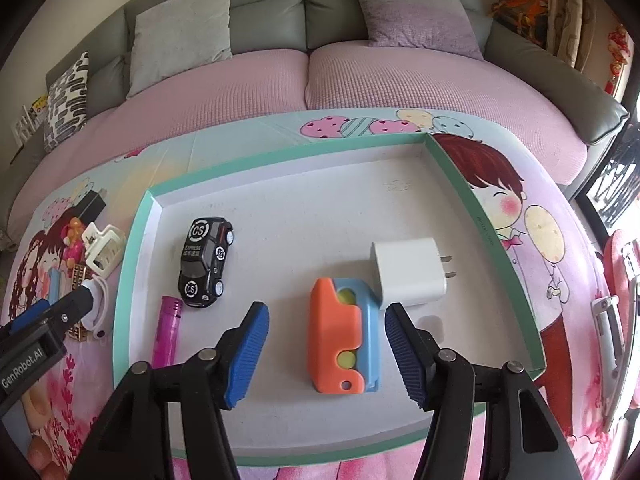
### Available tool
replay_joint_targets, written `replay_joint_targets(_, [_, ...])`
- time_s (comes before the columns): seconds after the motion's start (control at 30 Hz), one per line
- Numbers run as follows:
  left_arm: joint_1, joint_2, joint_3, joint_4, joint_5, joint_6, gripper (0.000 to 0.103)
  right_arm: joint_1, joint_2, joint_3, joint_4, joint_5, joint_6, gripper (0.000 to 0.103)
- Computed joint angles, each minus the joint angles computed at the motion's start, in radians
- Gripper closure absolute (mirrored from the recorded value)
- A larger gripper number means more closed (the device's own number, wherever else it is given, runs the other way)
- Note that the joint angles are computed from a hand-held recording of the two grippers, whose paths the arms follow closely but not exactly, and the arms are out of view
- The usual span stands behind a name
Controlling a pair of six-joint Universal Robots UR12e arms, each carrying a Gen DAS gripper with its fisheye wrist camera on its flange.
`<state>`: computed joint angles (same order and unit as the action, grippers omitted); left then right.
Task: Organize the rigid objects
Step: 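Carry the lighter and block into the tray and open both grippers, then withdraw both grippers from the tray back toward the remaining items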
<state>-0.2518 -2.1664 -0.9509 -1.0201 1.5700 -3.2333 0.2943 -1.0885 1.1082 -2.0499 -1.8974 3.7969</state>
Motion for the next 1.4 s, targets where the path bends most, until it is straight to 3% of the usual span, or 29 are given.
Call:
replay_joint_targets(0.1, [0.008, 0.008, -0.016, 0.013, -0.011, -0.028, 0.020, 0.001, 0.008, -0.007, 0.004, 0.008, -0.009, 0.023])
replay_joint_targets(0.23, [0.012, 0.011, -0.027, 0.037, -0.016, -0.054, 0.019, 0.003, 0.014, -0.012, 0.003, 0.005, -0.011, 0.017])
replay_joint_targets(0.3, [0.015, 0.012, -0.032, 0.046, -0.018, -0.062, 0.012, 0.003, 0.013, -0.008, -0.010, 0.005, -0.007, 0.002])
replay_joint_targets(0.33, [0.017, 0.012, -0.033, 0.049, -0.021, -0.067, 0.008, 0.003, 0.013, -0.006, -0.019, 0.003, -0.006, 0.000])
replay_joint_targets(0.83, [0.063, 0.035, -0.084, 0.148, -0.090, -0.193, 0.008, 0.020, 0.036, -0.023, -0.074, -0.038, -0.046, 0.000])
replay_joint_targets(1.07, [0.084, 0.046, -0.105, 0.177, -0.022, -0.230, 0.008, 0.042, 0.061, -0.047, -0.155, -0.050, -0.094, 0.000])
replay_joint_targets(1.17, [0.101, 0.058, -0.128, 0.205, -0.019, -0.263, 0.008, 0.051, 0.076, -0.057, -0.222, -0.012, -0.136, 0.000])
replay_joint_targets(1.27, [0.114, 0.071, -0.157, 0.254, 0.009, -0.283, 0.008, 0.064, 0.103, -0.095, -0.229, 0.017, -0.188, 0.000])
replay_joint_targets(1.4, [0.124, 0.074, -0.162, 0.254, 0.049, -0.289, 0.008, 0.084, 0.139, -0.141, -0.237, 0.038, -0.257, 0.000])
